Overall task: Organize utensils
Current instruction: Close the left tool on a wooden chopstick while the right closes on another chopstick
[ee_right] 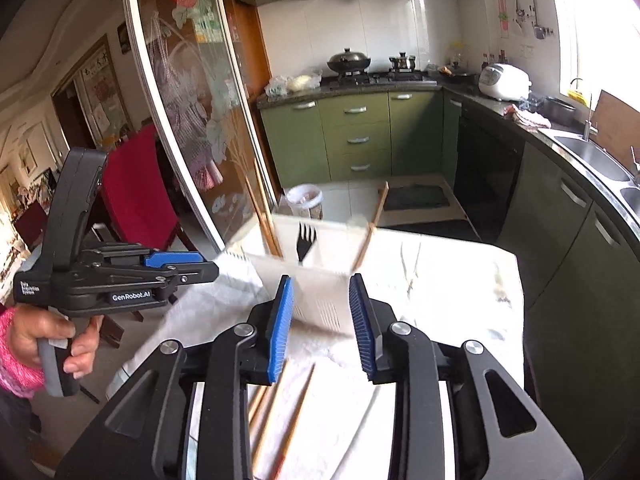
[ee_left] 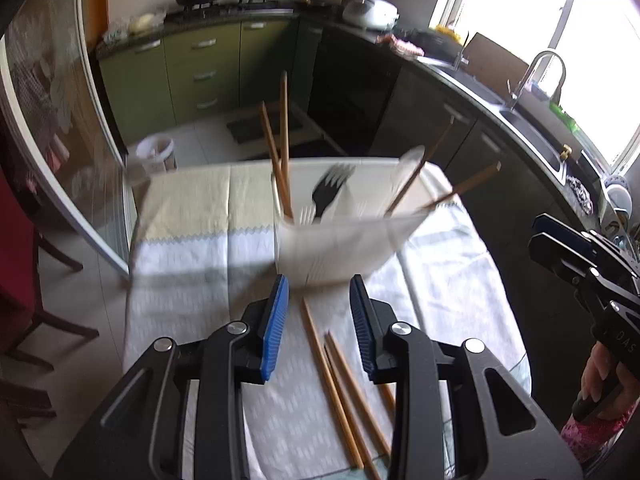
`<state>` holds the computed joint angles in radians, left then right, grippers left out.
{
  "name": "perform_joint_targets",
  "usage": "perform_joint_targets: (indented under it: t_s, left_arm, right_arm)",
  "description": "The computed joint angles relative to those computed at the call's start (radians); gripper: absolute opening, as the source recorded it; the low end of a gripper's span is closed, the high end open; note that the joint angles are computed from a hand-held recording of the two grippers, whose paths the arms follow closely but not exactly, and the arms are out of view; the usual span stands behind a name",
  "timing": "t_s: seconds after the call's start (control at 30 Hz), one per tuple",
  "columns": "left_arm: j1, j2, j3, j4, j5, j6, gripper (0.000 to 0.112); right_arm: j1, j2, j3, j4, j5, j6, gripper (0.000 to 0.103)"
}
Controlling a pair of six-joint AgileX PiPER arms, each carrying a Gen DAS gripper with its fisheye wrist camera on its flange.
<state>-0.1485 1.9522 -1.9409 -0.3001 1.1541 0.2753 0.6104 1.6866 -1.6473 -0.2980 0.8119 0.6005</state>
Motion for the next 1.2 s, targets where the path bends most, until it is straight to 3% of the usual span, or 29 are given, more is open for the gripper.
perform_joint_targets:
  t_s: [0.13, 0.33, 0.5, 0.63, 0.87, 1.07, 1.2]
  left_arm:
    - [-0.01, -0.018, 0.232, 0.033, -0.045, 0.013, 0.03]
    - [-0.062, 0.032, 0.339, 0.094, -0.097, -0.034, 0.03]
    - [-0.085, 0.101, 0.27, 0.144, -0.096, -0.096, 0.028]
    - [-0.092, 0.179, 0.157, 0.177, -0.038, -0.149, 0.022]
    - [-0.101, 0.211, 0.104, 0.167, -0.004, -0.16, 0.021]
    - [-0.132, 0.221, 0.092, 0.217, 0.006, -0.194, 0.021]
    - [-0.144, 0.224, 0.105, 0.223, -0.007, -0.202, 0.021]
  right_arm:
    - [0.011, -0.052, 0.216, 0.043, -0.04, 0.025, 0.03]
    - [-0.016, -0.097, 0.476, 0.159, -0.231, 0.026, 0.03]
    - [-0.037, -0.155, 0.618, 0.205, -0.34, 0.044, 0.03]
    - [-0.078, -0.214, 0.706, 0.262, -0.382, 0.013, 0.03]
    - [-0.126, -0.264, 0.786, 0.342, -0.421, -0.049, 0.03]
    - [-0.148, -0.244, 0.806, 0.548, -0.455, -0.237, 0.03]
    - [-0.138, -0.245, 0.803, 0.531, -0.454, -0.218, 0.03]
